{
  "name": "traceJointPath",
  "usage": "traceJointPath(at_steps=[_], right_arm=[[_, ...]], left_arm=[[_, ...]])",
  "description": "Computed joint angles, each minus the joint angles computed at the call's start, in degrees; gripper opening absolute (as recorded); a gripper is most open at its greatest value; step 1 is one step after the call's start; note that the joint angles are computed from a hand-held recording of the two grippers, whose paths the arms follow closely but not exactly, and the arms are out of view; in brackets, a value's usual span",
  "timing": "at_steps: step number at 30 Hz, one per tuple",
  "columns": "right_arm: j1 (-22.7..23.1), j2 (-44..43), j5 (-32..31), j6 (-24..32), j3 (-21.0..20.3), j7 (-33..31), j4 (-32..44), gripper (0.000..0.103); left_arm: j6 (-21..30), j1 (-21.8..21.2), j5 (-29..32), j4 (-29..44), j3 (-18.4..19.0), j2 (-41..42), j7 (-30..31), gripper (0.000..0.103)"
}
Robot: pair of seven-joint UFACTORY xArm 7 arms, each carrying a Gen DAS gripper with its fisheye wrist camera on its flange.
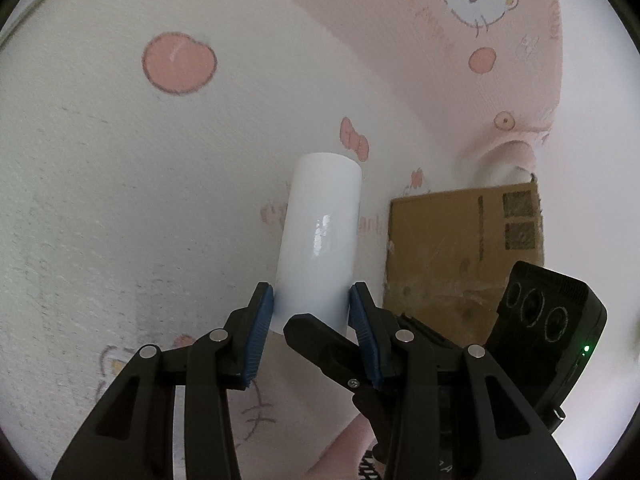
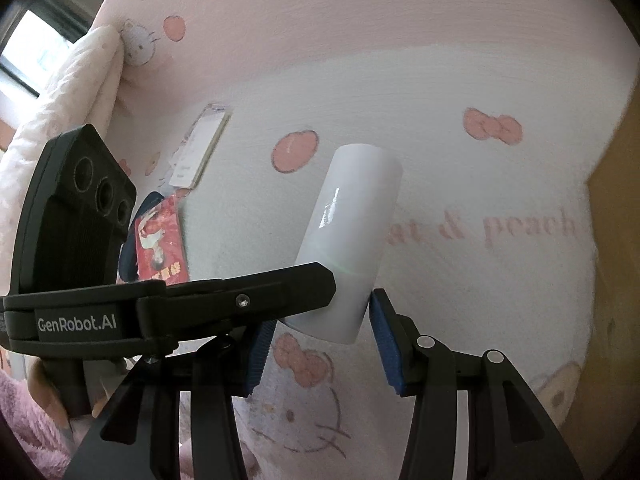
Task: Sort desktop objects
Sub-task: 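Lift the white paper roll off the bed with the left gripper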
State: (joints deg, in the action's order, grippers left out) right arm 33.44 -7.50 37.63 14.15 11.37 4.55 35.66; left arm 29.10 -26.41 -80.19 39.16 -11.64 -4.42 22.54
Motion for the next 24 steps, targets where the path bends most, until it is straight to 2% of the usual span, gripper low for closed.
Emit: traceJointPath(at_steps=[7, 10, 11, 14, 16, 19, 24], right_arm=[[1.44, -0.78, 5.61, -0.38, -0.81, -3.01, -2.61, 0.045], [1.35, 0.27, 5.86, 0.61, -0.59, -3.73, -2.21, 0.045], [0.93, 0.46, 4.51, 1.44, -0.2, -2.97, -2.17, 0.045], [-0.78, 0.52, -3.04, 2.8, 1.43, 2.35, -1.9, 0.049], [-1.09, -0.81, -5.42, 2.75, 1.59, 4.04, -2.53, 0.06], [-0.66, -3.27, -6.07, 2.13, 0.86, 5.62, -3.84, 0.062], [0.55, -6.23, -5.16, 0.18, -1.0, 7.78, -6.08, 0.062]], left_arm=[[-0.14, -0.3, 1.54, 0.2, -0.67, 1.98, -1.54, 0.044], [-0.67, -0.37, 3.87, -0.15, -1.0, 2.83, -3.87, 0.044], [-0.12, -0.23, 2.92, -0.24, -0.86, 2.86, -3.03, 0.044], [-0.05, 0.14, 4.17, -0.93, -0.66, 1.76, -5.54, 0.045], [0.58, 0.45, 2.88, -1.61, -0.09, 0.32, -4.28, 0.053], [0.82, 0.66, 1.39, -2.68, 0.56, -1.95, -2.42, 0.057], [-1.52, 0.28, 5.08, -2.71, 0.48, -2.23, -3.89, 0.057]])
